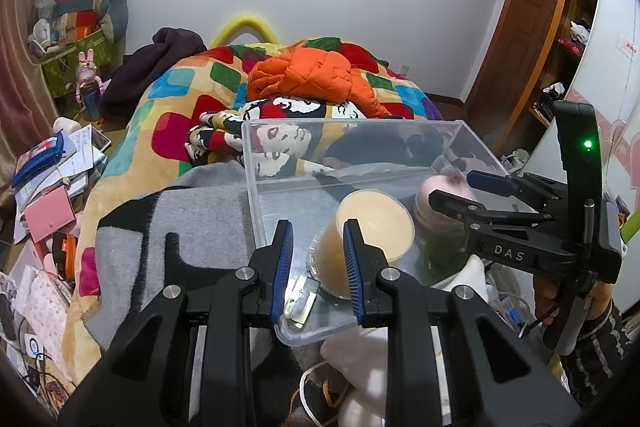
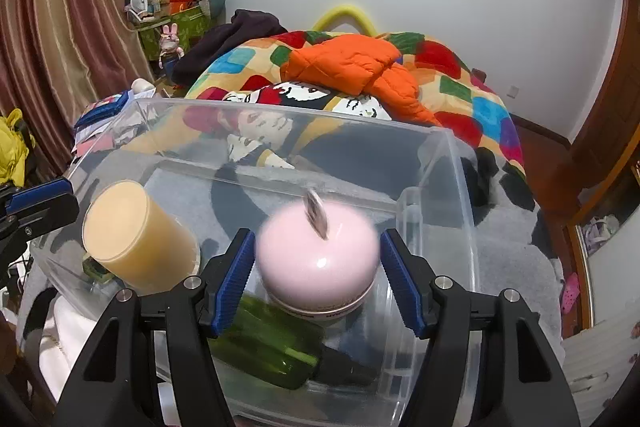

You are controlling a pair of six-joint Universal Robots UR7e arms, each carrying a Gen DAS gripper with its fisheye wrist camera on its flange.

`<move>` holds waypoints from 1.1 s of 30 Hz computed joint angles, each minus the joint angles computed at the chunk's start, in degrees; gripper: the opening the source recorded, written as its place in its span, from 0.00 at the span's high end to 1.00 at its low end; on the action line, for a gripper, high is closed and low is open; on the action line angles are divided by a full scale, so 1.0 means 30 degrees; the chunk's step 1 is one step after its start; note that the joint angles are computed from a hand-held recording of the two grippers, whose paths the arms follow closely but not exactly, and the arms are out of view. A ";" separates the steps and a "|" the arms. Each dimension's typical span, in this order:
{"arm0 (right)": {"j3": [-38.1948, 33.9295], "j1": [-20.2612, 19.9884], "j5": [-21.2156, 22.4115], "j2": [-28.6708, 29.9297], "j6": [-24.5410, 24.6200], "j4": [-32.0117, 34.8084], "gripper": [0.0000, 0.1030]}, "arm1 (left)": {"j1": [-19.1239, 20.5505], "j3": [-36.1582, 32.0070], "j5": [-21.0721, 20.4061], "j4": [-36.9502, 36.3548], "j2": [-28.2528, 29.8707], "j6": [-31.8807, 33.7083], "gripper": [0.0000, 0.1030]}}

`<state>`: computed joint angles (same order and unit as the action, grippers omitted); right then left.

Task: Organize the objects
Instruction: 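Lower pink round object into clear box and open right tool, then grasp white drawstring bag with left tool while right tool moves to blue box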

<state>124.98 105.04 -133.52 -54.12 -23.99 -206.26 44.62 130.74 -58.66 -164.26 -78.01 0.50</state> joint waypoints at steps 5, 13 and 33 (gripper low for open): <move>0.0159 0.0096 -0.0062 -0.0116 -0.0012 -0.0171 0.41 | -0.0220 0.0180 0.0066 0.0112 -0.0307 -0.0117 0.72; 0.0880 0.0679 -0.0210 -0.0405 -0.0411 -0.1504 0.31 | -0.1060 0.0792 0.0686 -0.0094 -0.1002 -0.0155 0.57; 0.3807 0.1679 -0.1018 -0.2049 0.0016 -0.5188 0.06 | -0.3153 0.2524 0.0968 0.1623 -0.2652 -0.1876 0.11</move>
